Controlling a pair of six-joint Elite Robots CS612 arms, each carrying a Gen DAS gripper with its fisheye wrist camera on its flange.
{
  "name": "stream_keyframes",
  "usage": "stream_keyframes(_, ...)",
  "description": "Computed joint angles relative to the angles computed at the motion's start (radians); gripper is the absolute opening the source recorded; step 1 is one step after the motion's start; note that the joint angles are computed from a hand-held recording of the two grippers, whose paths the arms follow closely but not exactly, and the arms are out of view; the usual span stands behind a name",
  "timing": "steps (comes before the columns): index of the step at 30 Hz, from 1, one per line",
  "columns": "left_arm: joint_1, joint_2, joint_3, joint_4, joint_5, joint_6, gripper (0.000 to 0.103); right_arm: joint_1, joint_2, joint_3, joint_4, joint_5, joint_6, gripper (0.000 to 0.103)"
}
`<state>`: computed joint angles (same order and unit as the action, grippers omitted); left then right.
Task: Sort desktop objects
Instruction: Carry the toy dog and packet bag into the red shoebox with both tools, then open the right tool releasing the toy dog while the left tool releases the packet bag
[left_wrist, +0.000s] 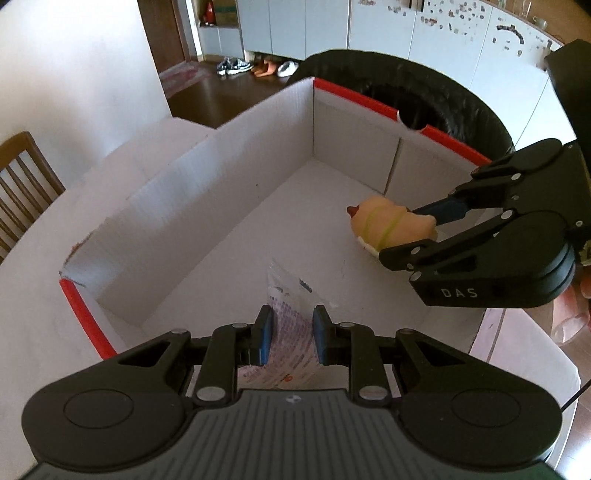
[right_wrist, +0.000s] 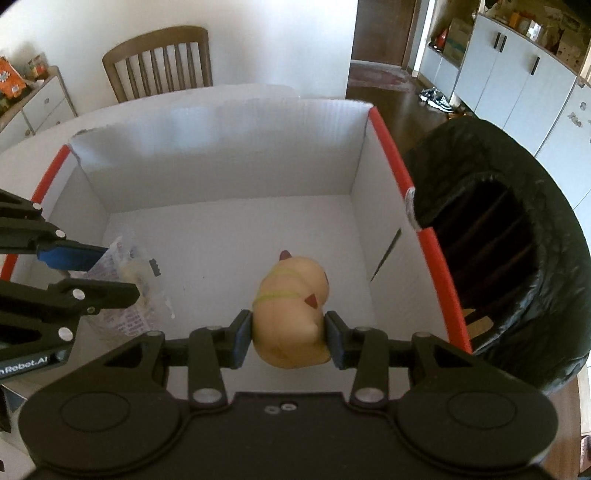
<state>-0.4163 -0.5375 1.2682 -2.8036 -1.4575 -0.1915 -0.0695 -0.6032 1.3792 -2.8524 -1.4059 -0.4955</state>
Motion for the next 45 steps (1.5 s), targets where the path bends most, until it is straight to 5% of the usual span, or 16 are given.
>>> stream_keyframes(22,0.003,0.000,-0.004,0.028,-0.034,0.002,0.022,-0.007,0.010,-0.008,0.023,0.010,-0.004,0.048)
stream_keyframes(25,0.006,-0.001,-0.003,0.024,-0.047,-0.005,0.024,-0.010,0.004,-0.005,0.019,0.026,0.001,0.063)
stream_keyframes(45,0.006,-0.059,0.107,-0.156,-0.063,-0.041,0.027,-0.039,-0.078,0.098,-0.055,0.163,-0.041,0.070)
